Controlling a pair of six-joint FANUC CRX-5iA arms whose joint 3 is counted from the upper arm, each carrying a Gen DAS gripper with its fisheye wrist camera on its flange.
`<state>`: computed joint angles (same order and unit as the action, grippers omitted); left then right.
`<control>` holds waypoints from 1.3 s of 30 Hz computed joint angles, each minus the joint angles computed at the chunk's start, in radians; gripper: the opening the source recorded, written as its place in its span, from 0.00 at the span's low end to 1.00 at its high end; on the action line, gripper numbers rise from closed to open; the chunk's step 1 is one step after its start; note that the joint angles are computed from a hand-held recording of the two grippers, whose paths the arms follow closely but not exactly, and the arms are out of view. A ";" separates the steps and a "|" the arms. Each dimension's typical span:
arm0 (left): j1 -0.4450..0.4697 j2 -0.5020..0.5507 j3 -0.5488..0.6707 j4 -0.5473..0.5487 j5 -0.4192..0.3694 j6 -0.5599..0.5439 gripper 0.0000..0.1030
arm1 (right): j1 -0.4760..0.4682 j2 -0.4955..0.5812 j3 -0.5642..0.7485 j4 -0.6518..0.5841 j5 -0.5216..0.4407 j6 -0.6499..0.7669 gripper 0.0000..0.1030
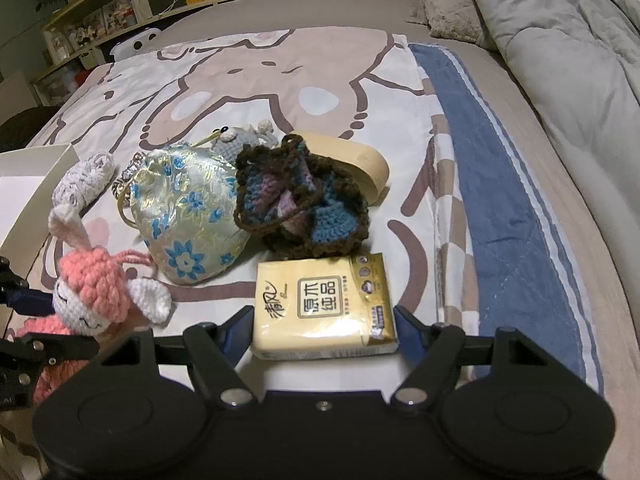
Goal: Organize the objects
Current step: 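Grasp the pink crochet doll with the left gripper while the right gripper grasps the yellow tissue pack, then carry the doll and tissue pack over the white box with both grippers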
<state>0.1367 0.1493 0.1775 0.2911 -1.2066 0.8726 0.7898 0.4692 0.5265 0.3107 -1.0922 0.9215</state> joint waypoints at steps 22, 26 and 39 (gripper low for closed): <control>0.080 -0.075 -0.014 0.087 0.138 0.212 0.31 | 0.033 -0.123 -0.150 0.214 0.156 -0.270 0.71; 0.109 -0.095 -0.014 0.100 0.155 0.219 0.31 | 0.042 -0.136 -0.157 0.235 0.169 -0.308 0.71; 0.210 -0.144 0.003 0.049 0.208 0.213 0.31 | 0.106 -0.027 0.043 0.232 0.147 -0.217 0.71</control>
